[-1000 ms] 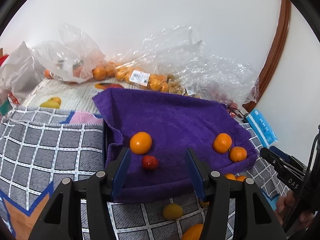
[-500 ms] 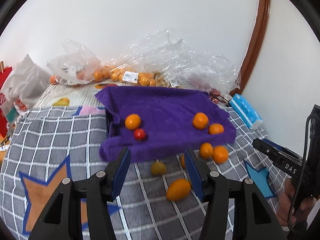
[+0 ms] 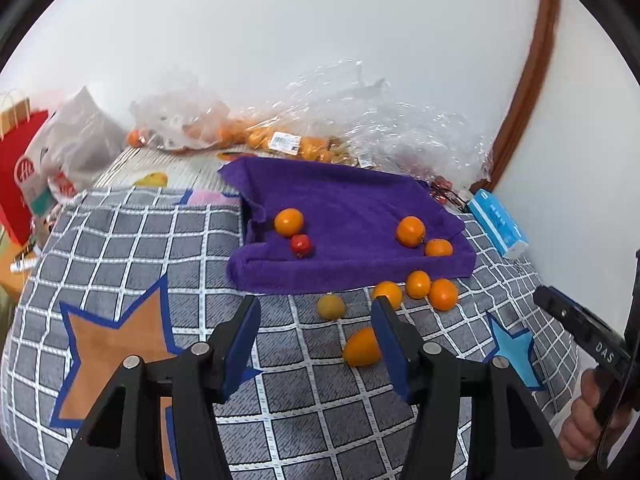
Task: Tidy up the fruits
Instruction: 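Open both grippers and withdraw both tools from the towel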
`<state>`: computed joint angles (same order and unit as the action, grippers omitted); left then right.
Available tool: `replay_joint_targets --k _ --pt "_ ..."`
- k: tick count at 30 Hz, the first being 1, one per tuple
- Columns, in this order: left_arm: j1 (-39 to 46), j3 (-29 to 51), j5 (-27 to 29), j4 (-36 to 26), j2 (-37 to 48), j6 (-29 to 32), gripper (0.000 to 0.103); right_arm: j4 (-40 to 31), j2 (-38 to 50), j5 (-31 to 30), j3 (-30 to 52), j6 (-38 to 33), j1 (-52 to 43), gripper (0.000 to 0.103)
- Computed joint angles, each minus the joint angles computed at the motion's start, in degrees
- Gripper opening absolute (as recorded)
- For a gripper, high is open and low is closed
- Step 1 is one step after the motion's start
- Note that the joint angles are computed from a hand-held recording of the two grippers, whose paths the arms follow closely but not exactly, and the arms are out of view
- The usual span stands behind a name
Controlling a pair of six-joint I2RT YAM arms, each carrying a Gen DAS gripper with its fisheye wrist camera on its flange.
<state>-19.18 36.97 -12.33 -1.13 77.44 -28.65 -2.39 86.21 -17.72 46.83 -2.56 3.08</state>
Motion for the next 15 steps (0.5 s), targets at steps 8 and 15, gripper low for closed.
replay_joint_targets --k 8,15 --pt "2.5 -2.0 -0.2 2.7 4.4 1.0 0.065 3.5 4.4 1.8 -1.0 -2.4 2.8 0.053" --pt "5.4 -1.5 0.3 5.4 11.6 2.4 0.064 5.4 13.2 3.6 3.6 -2.1 4.8 0.05"
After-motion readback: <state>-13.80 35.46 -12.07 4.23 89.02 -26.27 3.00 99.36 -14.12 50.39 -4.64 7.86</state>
